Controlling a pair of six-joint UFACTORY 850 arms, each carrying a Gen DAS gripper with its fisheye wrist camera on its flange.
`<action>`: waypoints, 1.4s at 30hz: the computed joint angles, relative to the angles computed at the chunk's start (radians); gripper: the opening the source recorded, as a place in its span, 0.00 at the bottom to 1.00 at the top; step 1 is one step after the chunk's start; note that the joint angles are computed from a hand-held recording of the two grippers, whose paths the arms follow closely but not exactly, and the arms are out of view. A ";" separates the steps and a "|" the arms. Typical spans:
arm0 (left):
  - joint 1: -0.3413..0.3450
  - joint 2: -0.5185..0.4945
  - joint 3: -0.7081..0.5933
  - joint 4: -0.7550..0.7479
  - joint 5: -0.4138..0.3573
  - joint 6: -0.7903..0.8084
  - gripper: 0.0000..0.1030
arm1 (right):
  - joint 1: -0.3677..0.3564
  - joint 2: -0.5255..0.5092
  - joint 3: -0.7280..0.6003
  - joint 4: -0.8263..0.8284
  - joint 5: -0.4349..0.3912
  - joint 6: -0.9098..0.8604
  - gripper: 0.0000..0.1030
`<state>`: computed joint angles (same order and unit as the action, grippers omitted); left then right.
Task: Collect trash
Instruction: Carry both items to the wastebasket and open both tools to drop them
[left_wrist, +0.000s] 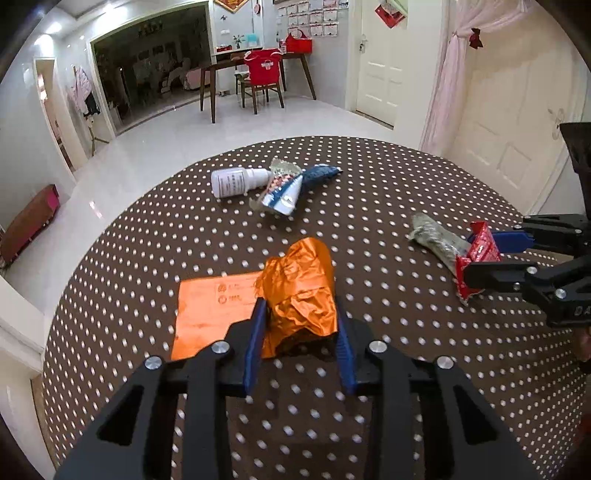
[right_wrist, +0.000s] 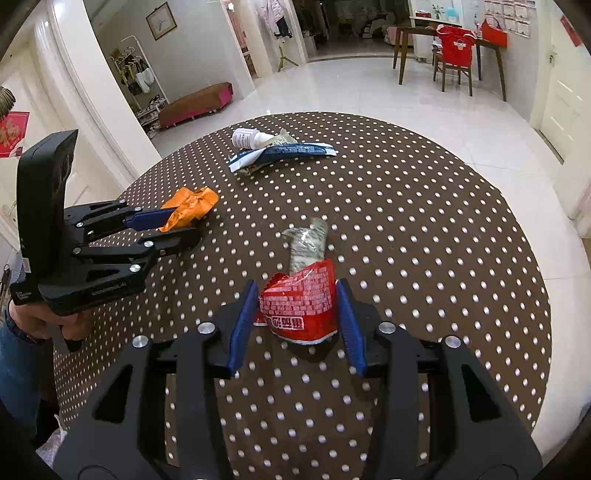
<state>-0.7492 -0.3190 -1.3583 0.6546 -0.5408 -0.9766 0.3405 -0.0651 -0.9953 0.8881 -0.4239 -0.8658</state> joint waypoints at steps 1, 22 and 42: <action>-0.005 0.007 0.009 0.002 0.007 -0.018 0.30 | -0.001 0.003 0.004 0.003 -0.001 -0.009 0.42; -0.100 0.046 0.005 0.138 0.079 -0.279 0.29 | -0.191 0.169 0.152 0.341 -0.110 -0.269 0.23; -0.150 -0.408 -0.722 -0.343 0.035 0.270 0.29 | -0.585 0.122 0.086 0.425 -0.112 -0.322 0.23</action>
